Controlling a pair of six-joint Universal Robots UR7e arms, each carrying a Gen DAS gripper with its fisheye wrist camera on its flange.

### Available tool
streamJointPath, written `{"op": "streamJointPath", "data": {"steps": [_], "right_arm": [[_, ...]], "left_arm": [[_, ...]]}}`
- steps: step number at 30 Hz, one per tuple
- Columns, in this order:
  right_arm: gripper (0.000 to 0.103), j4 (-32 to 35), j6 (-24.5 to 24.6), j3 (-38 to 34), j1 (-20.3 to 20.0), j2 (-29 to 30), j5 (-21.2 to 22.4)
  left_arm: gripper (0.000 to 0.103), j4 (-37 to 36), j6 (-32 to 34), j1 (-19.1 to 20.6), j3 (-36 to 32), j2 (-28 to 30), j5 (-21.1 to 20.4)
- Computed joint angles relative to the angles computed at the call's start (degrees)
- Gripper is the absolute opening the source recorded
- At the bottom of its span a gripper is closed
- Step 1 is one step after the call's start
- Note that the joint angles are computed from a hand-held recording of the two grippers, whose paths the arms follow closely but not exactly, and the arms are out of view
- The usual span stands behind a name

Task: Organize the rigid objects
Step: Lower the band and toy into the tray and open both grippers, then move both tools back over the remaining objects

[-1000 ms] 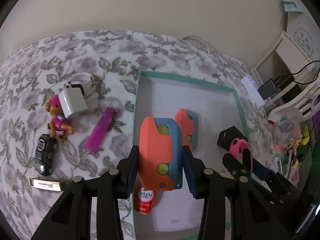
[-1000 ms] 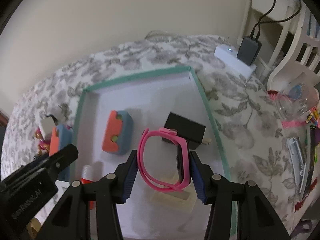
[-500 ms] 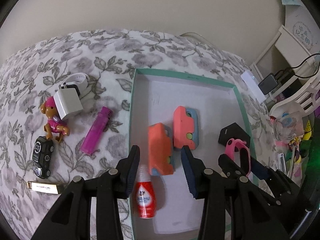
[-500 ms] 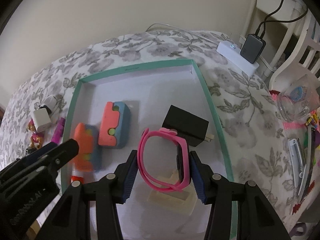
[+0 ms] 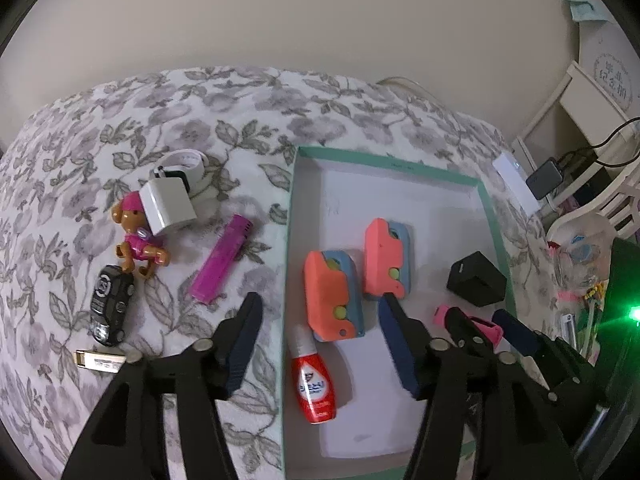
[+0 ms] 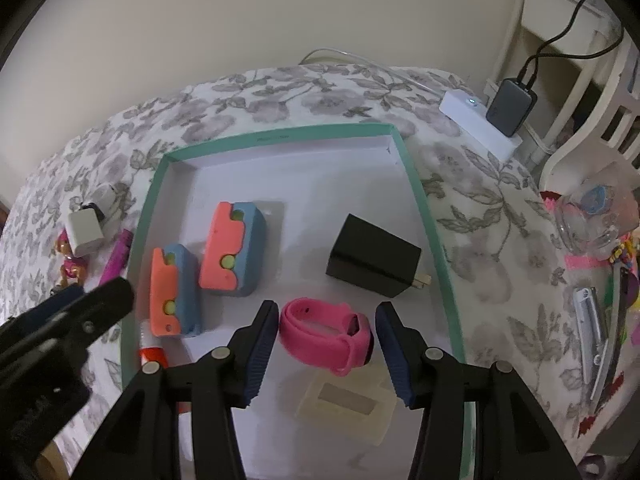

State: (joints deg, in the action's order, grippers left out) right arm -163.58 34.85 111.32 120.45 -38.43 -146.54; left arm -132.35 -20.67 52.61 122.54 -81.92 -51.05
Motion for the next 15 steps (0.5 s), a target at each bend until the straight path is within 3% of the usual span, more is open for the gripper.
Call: {"op": "streamJointPath", "data": {"steps": [5, 7, 10, 15], "right_arm": [[0.060, 2.3, 2.1, -0.6, 0.0, 0.5, -1.1], [0.064, 1.8, 1.9, -0.9, 0.0, 1.0, -0.5], [0.074, 2.3, 1.6, -1.7, 0.2, 2.1, -1.0], [0.079, 3.6, 2.0, -2.6, 0.8, 3.1, -2.4]], "left_arm": [[0.073, 0.6, -1.4, 1.0, -0.6, -0.9, 0.4], [0.079, 1.5, -1.9, 1.2, -1.0, -1.3, 1.7], [0.081, 1.5, -2.2, 1.5, -1.1, -2.4, 3.2], [0.088, 2.7, -3.3, 2.1, -1.4, -4.2, 6.5]]}}
